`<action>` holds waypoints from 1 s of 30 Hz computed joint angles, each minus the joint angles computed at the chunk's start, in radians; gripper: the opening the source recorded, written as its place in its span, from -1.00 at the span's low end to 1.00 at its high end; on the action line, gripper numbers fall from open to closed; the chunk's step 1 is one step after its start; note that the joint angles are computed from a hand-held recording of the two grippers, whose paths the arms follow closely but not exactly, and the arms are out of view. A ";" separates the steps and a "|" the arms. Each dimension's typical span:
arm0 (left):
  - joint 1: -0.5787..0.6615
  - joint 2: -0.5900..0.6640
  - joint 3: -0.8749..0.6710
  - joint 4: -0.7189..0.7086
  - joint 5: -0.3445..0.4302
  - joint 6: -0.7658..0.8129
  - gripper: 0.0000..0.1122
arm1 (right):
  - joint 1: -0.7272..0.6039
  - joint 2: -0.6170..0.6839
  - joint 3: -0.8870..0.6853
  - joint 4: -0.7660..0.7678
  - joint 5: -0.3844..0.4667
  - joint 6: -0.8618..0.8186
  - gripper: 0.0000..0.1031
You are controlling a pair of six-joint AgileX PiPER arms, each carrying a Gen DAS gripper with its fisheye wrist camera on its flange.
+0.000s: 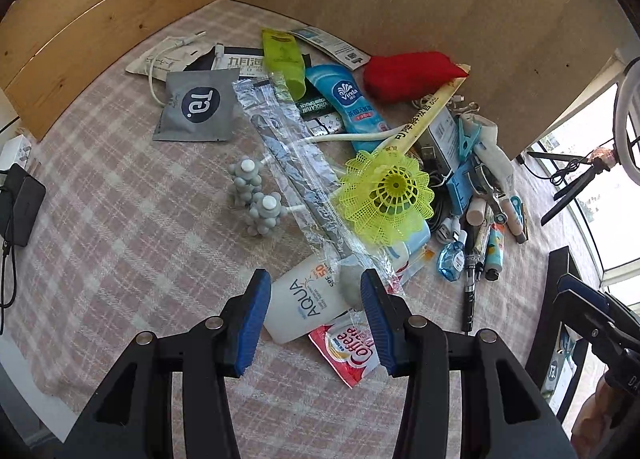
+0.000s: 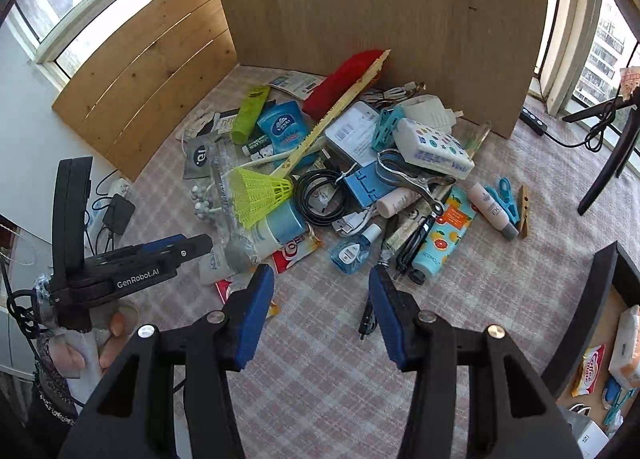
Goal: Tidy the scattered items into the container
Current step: 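Grasp the yellow shuttlecock with the right gripper while the left grasps the clear plastic bag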
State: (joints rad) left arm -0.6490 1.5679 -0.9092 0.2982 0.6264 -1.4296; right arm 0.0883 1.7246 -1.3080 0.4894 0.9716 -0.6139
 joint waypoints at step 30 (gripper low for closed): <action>0.126 0.136 -0.049 -0.206 -0.196 0.242 -0.36 | 0.231 0.446 -0.506 -0.238 0.111 0.345 -0.92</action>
